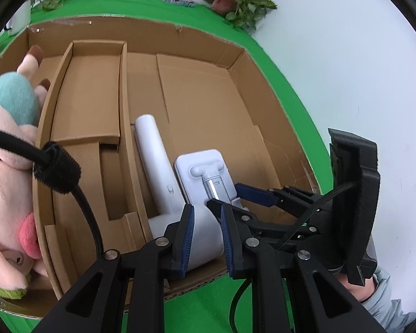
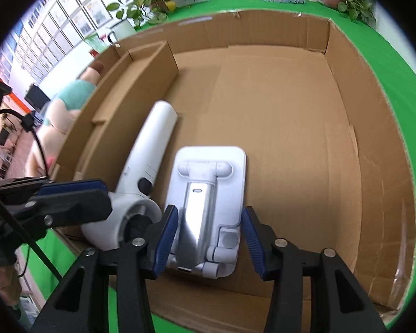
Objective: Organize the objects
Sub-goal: 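Lower the phone stand into the box beside the fan and release it, then withdraw the right gripper and move it toward the white-green product box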
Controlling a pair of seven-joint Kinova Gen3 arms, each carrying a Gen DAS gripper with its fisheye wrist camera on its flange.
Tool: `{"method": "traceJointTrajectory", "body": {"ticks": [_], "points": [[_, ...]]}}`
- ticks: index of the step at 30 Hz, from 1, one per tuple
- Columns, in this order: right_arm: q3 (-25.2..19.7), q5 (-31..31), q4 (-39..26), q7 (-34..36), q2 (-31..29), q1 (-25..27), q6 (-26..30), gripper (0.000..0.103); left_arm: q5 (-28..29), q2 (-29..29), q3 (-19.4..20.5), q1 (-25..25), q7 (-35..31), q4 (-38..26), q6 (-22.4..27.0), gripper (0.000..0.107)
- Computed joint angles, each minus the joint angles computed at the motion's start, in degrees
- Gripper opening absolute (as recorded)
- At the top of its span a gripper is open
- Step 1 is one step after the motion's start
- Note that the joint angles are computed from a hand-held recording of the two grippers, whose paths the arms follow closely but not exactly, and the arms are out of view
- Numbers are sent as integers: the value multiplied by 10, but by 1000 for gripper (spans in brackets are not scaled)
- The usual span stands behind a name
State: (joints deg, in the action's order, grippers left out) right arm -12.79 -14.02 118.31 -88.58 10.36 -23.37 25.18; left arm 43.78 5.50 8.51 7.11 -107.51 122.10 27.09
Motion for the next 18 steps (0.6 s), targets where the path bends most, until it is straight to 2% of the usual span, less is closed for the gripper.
{"method": "traceJointTrajectory", "body": {"ticks": [2,6,12,18], "points": [[5,14,-1,-16,-1,-10,2,45,0,-1,0,0,-1,0,4,18],[16,48,-23,-56,3,-29,43,45,11,2,1,-2,-8,1,0,18],[9,5,-45,-41,13,-1,90,45,59,2,2,-12,-54,16,-8,18],[14,28,-63,-64,21,-17,122,48,85,-1,2,-11,-79,29,-24,18]]}}
